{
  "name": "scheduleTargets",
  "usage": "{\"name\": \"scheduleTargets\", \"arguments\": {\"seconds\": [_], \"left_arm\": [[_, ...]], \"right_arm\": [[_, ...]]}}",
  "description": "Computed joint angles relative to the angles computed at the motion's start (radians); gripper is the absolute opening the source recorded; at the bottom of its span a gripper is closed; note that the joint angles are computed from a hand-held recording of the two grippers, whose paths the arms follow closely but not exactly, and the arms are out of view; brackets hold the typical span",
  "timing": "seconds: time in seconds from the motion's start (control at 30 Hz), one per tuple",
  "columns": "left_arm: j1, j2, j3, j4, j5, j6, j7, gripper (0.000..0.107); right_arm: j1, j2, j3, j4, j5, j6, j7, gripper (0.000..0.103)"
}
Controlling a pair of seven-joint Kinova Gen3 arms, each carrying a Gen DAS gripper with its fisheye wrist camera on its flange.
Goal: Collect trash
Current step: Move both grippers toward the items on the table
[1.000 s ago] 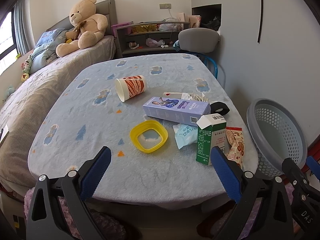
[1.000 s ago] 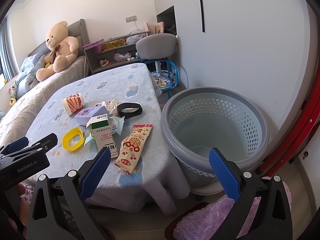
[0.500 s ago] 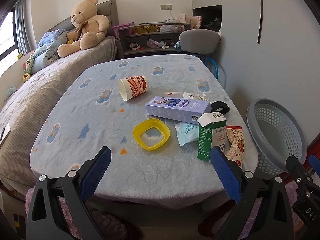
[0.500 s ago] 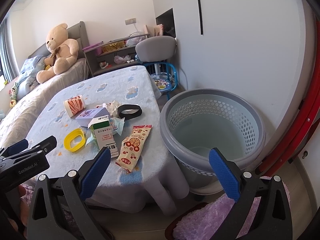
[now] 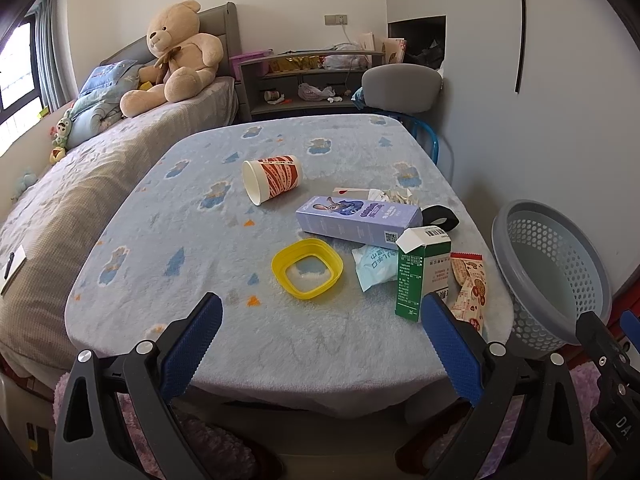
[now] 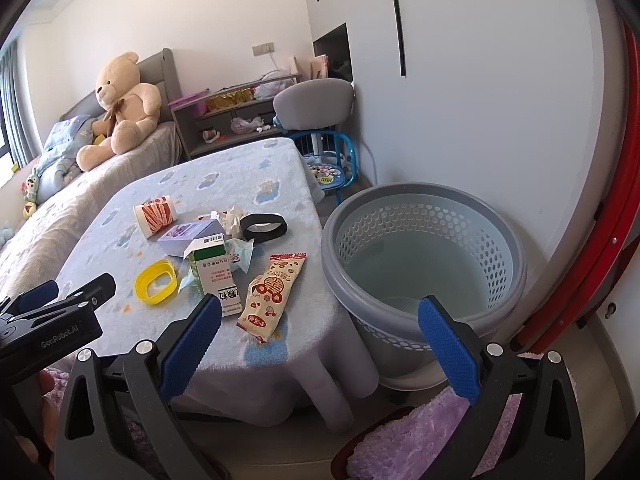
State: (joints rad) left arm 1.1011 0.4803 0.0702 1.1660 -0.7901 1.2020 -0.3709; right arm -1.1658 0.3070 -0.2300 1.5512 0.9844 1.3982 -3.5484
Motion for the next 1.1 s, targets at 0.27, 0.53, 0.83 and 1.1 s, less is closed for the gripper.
{"name": "scheduleTargets", "arguments": {"seconds": [0.27, 0.53, 0.83, 1.1], "left_arm": [[0.008, -0.006, 0.001, 0.004, -0.011, 0.006, 0.008, 0.095], [0.017, -0.004, 0.003, -0.001, -0.024, 0.016, 0.015, 0.095], [0.019, -0.004, 0.002, -0.003, -0.025, 0.018, 0.016, 0.095], [0.019, -0.004, 0.003, -0.002, -0.025, 0.018, 0.016, 0.095]], "right_arm": [[-0.008, -0.001, -0.003, -0.001, 0.005, 0.011, -0.006, 0.097], [-0.019, -0.005, -0.008, -0.005, 0.013, 0.027, -0.009, 0.097], [-0.022, -0.006, -0.009, -0.007, 0.018, 0.032, -0.012, 0.097], [-0.022, -0.009, -0.013, -0.005, 0.019, 0.034, -0.012, 0.097]]}}
